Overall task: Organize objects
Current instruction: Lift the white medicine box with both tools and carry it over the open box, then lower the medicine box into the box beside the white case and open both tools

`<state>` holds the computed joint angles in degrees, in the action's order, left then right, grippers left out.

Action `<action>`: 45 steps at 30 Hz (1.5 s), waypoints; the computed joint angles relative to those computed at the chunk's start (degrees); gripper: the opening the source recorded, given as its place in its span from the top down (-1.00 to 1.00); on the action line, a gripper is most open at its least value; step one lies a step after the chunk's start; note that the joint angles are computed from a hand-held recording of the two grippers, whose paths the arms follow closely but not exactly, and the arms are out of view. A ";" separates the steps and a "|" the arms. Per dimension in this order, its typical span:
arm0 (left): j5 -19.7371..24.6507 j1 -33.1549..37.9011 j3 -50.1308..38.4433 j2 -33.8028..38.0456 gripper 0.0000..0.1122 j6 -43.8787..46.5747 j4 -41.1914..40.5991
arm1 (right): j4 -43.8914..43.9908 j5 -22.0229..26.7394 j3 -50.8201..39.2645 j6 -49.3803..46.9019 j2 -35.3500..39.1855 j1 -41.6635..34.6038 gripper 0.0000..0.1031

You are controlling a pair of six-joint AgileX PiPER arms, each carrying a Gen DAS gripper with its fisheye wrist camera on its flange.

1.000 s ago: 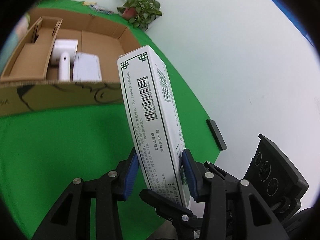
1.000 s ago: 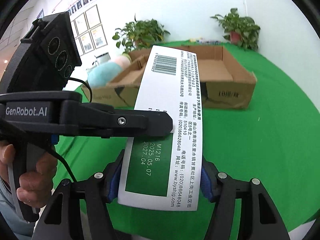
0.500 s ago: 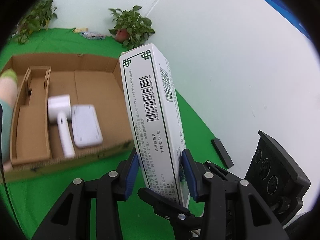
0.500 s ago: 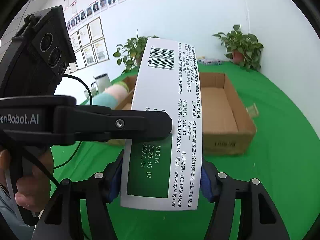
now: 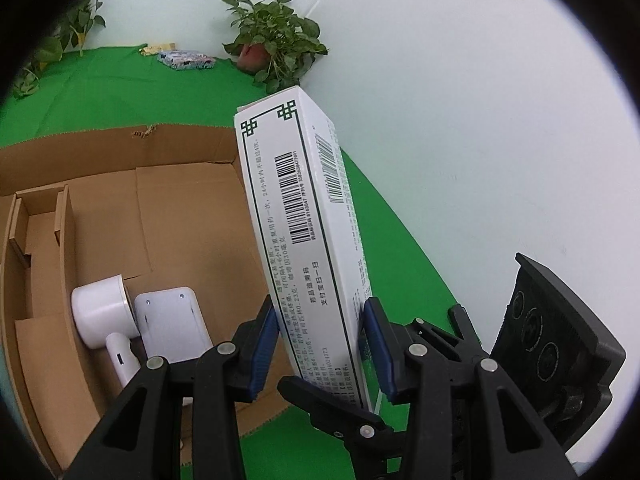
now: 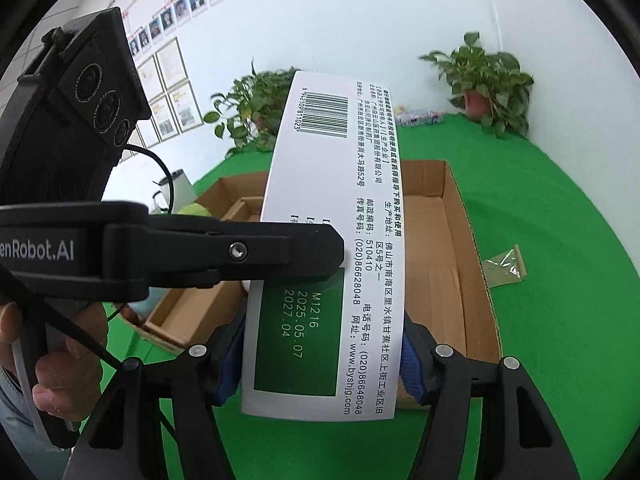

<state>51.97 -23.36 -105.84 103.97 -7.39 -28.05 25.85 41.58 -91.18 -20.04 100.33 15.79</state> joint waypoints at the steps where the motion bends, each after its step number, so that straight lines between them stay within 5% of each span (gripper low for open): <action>1: 1.30 1.03 -2.54 2.95 0.26 0.22 -1.31 | 0.15 1.35 -2.76 -0.23 2.60 -0.71 -0.18; 5: 3.30 3.01 -5.83 9.07 0.26 0.42 -5.14 | -0.32 10.15 -13.28 2.56 11.42 -2.58 -0.18; 21: 8.40 6.72 -12.35 21.56 0.25 -1.31 -11.53 | -3.54 19.46 -24.99 11.06 25.14 -2.03 -0.18; 26: 9.84 6.18 -15.82 22.64 0.18 -6.58 -6.77 | -5.39 18.53 -24.67 13.59 25.75 -1.19 -0.17; 36: 4.32 6.41 -4.15 10.57 0.18 -2.70 -4.07 | -9.51 19.31 -27.63 17.85 27.68 -0.26 -0.20; 38: 1.87 5.46 0.14 5.74 0.17 -1.94 -1.23 | -9.95 20.11 -28.11 18.30 27.76 0.04 -0.33; 43: -6.41 0.47 10.89 -7.32 0.17 -15.01 21.81 | -9.60 19.02 -25.66 16.90 25.66 0.51 -0.46; 45: -6.48 -0.40 9.53 -8.69 0.17 -20.62 30.81 | -8.84 18.18 -24.20 16.15 24.29 0.56 -0.46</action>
<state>45.49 -23.76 -96.30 95.28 -28.02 2.77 17.02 59.76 -115.38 -3.89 124.61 16.35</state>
